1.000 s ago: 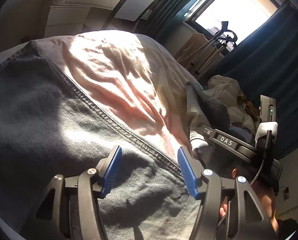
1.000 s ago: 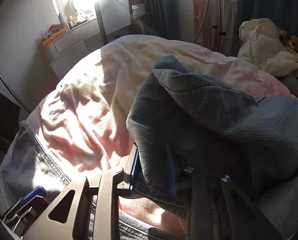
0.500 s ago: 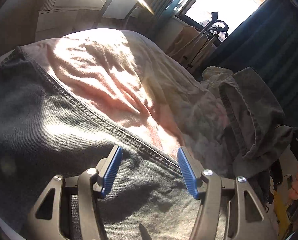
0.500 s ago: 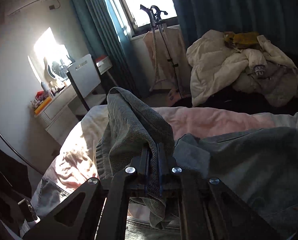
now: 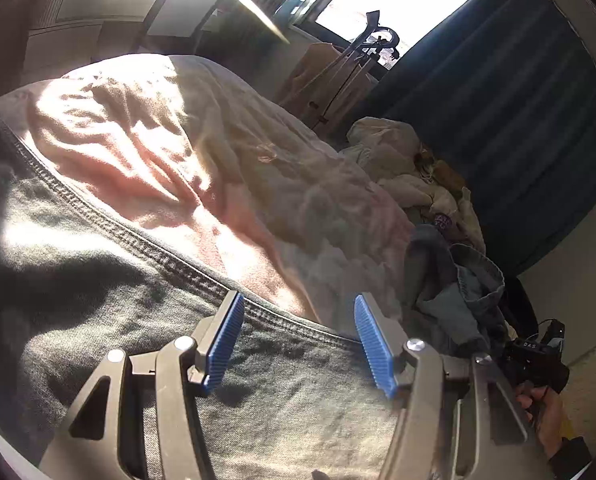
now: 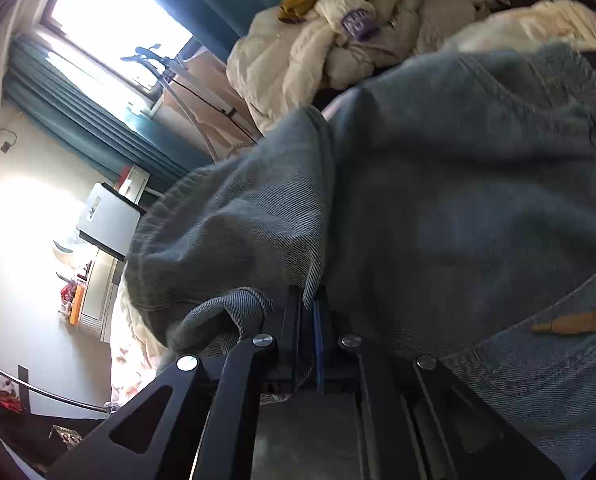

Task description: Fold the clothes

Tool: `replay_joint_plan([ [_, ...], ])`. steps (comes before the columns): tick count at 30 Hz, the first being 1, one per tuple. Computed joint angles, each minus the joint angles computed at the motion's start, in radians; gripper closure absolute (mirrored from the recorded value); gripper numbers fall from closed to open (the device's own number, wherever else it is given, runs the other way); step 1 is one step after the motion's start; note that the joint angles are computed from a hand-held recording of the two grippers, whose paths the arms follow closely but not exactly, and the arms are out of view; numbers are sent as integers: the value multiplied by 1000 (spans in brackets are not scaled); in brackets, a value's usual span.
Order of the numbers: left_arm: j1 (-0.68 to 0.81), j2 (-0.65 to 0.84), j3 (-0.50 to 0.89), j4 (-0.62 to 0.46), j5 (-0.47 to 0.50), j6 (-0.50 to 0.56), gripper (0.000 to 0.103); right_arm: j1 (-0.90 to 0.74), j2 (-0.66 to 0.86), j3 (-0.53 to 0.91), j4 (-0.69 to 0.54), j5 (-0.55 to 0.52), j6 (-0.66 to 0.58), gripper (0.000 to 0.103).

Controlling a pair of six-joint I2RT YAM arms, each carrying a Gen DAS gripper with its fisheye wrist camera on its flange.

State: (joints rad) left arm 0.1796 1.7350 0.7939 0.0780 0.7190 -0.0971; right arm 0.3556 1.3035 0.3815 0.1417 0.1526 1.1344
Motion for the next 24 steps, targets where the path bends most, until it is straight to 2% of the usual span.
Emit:
replay_joint_plan([
  [2, -12, -1, -9, 19, 22, -8, 44, -30, 27, -37, 47, -45, -13, 96],
  [4, -28, -9, -22, 41, 32, -6, 44, -54, 17, -43, 27, -90, -30, 94],
  [7, -58, -37, -50, 60, 29, 27, 44, -26, -95, -37, -107, -75, -53, 90],
  [9, -71, -57, -70, 60, 43, 43, 44, 47, -214, -22, -251, -11, -46, 82],
  [11, -82, -75, -86, 56, 60, 57, 44, 172, -333, -6, -392, 89, -7, 79],
  [14, -99, -106, -108, 31, 59, 89, 44, 443, -441, 29, -582, 293, 158, 74],
  [16, -105, -130, -123, 15, 61, 103, 44, 635, -429, 57, -678, 430, 317, 73],
  [19, -105, -172, -147, -2, 64, 116, 44, 806, -311, 110, -735, 549, 470, 73],
  [22, -111, -207, -165, -22, 57, 128, 44, 864, -234, 140, -773, 580, 541, 73],
  [24, -124, -227, -177, -33, 54, 124, 44, 852, -263, 123, -768, 574, 530, 73],
])
